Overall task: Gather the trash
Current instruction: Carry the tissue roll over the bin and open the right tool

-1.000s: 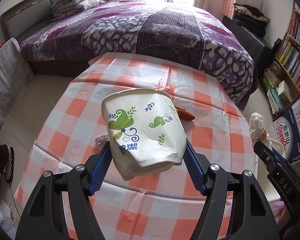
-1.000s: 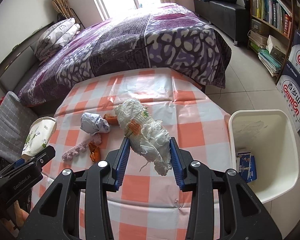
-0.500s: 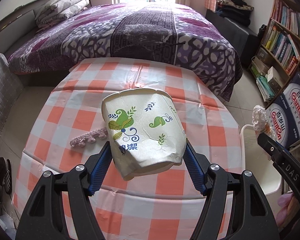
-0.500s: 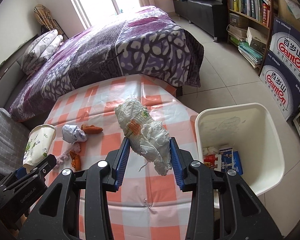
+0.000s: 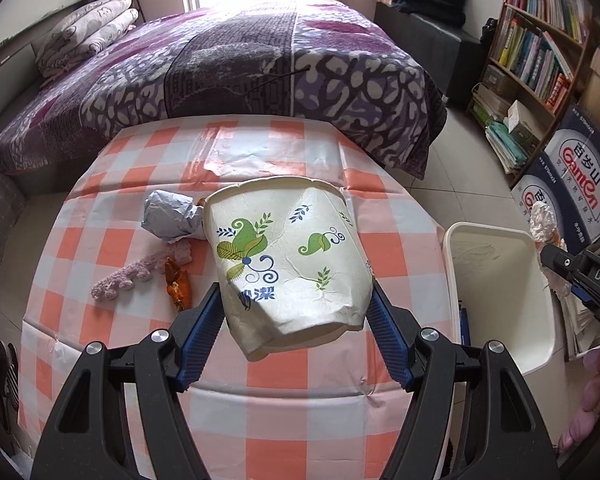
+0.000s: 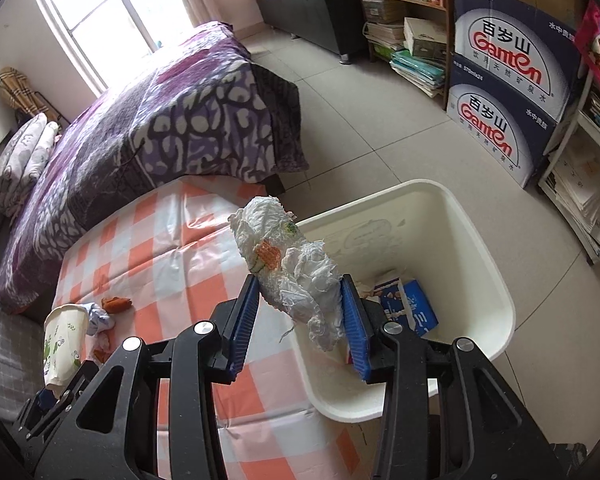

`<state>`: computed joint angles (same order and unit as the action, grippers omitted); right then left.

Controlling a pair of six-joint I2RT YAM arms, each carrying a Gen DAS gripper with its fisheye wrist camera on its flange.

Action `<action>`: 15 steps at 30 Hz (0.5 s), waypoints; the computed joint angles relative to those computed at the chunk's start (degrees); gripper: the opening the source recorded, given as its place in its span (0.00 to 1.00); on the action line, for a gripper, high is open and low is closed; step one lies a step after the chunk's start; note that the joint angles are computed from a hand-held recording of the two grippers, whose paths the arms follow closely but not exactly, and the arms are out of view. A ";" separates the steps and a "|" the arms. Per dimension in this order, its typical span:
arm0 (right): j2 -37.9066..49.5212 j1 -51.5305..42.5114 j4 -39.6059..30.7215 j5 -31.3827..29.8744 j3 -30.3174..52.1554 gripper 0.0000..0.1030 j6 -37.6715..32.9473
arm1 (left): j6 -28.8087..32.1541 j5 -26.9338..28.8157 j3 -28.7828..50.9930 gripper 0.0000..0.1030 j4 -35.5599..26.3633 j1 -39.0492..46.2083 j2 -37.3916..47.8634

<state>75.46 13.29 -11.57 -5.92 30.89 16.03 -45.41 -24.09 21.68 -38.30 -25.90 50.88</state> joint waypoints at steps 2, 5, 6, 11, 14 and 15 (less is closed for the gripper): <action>0.38 -2.33 -0.30 -0.07 0.09 0.40 -0.48 | -0.90 0.10 0.47 0.67 1.68 -1.60 2.37; 0.66 -5.59 -0.92 0.47 0.28 0.54 -0.92 | -2.10 0.00 1.43 0.67 4.34 -3.94 6.21; 0.60 -6.68 -1.11 0.67 0.31 0.60 -0.94 | -2.42 0.11 1.83 0.67 5.15 -4.62 7.40; 0.44 -11.97 -1.26 0.60 0.72 0.81 -2.18 | -4.39 1.01 4.07 0.67 9.35 -8.50 13.71; 0.27 -14.99 -1.29 -0.23 1.04 0.86 -3.20 | -5.23 1.58 5.71 0.67 11.70 -11.15 17.54; 0.31 -15.84 -1.35 -0.49 1.24 0.87 -3.68 | -5.61 1.60 6.23 0.67 12.35 -12.19 18.71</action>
